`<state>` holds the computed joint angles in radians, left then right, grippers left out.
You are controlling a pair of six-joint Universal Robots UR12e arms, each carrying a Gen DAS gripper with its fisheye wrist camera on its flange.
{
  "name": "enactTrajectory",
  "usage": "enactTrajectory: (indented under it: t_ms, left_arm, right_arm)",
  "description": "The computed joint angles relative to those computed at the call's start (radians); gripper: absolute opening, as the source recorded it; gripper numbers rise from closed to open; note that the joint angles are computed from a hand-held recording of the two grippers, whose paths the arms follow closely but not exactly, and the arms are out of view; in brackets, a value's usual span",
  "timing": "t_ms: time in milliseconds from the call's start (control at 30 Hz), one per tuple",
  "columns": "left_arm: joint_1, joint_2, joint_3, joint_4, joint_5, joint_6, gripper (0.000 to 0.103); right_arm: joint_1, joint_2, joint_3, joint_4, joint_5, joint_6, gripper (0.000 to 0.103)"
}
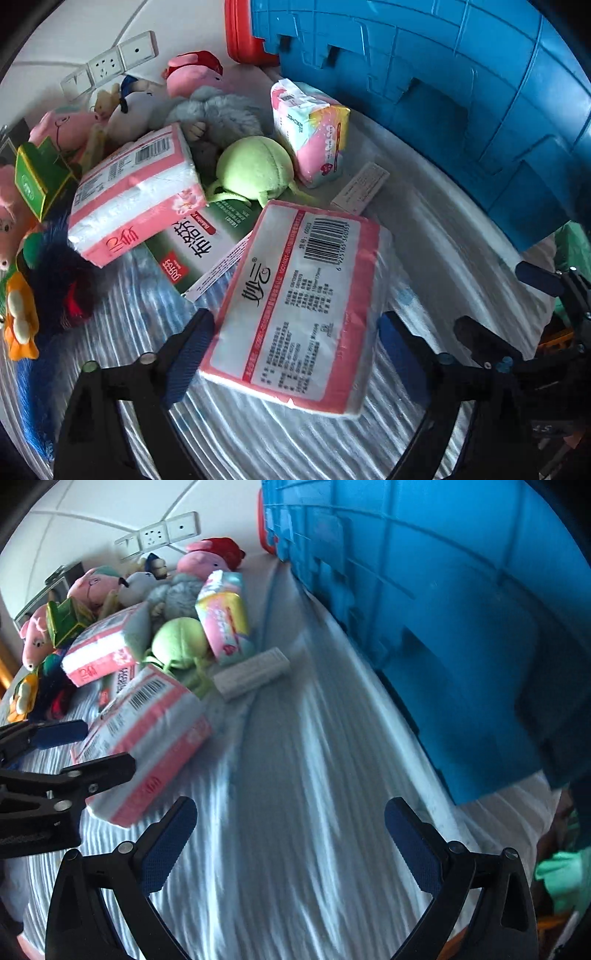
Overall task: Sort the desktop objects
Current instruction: 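Grasp the pink-and-white tissue pack with the left tool while the right tool lowers toward a white slip box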
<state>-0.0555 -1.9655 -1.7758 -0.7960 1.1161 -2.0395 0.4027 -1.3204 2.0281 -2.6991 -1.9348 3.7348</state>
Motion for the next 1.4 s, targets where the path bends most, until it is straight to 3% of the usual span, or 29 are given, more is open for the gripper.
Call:
enactTrajectory:
  t_ms: [100,200,367,533,667,733,900,1000,1167,1200,1267,1300,1400]
  left_arm:
    - [-0.025,-0.025,0.006,0.027,0.065,-0.041,0.098]
    - [-0.008,-0.024,0.001,0.031,0.018,-0.098,0.094]
    - [0.049,0.012,-0.059,0.165,0.007,-0.184,0.093]
    - [0.083,-0.017,-0.055,0.352,0.091,-0.372,0.092]
    - [0.09,-0.064,0.002,0.328,0.153,-0.495,0.092]
    - [0.096,-0.076,0.019,0.299,0.149,-0.506,0.092]
    - [0.09,-0.078,0.008,0.335,0.144,-0.499,0.092]
    - [0.087,-0.089,0.021,0.323,0.157,-0.514,0.093]
    - [0.078,-0.105,0.034,0.318,0.188,-0.523,0.095]
    - [0.076,-0.108,0.036,0.31,0.196,-0.521,0.097]
    - [0.08,-0.111,0.043,0.293,0.177,-0.539,0.097]
    - [0.081,-0.113,0.047,0.283,0.171,-0.548,0.097]
    - [0.087,-0.116,0.048,0.288,0.154,-0.56,0.097]
  right_arm:
    - [-0.006,-0.007,0.016,0.007,0.006,0.026,0.103]
    - [-0.008,-0.009,0.024,-0.015,0.001,0.025,0.103]
    - [-0.011,0.022,-0.004,-0.068,0.032,-0.033,0.103]
    - [-0.02,0.079,-0.054,-0.123,0.085,-0.099,0.103]
    - [-0.034,0.132,-0.106,-0.163,0.095,-0.198,0.103]
    - [-0.048,0.154,-0.132,-0.163,0.109,-0.243,0.103]
    - [-0.066,0.196,-0.164,-0.207,0.109,-0.341,0.103]
    - [-0.076,0.199,-0.159,-0.235,0.172,-0.413,0.103]
    - [-0.086,0.162,-0.111,-0.27,0.382,-0.45,0.103]
    - [-0.079,0.157,-0.104,-0.276,0.359,-0.447,0.103]
    - [-0.053,0.157,-0.1,-0.283,0.231,-0.434,0.102]
    - [-0.042,0.163,-0.112,-0.269,0.158,-0.4,0.098]
    - [-0.058,0.161,-0.125,-0.204,0.11,-0.286,0.045]
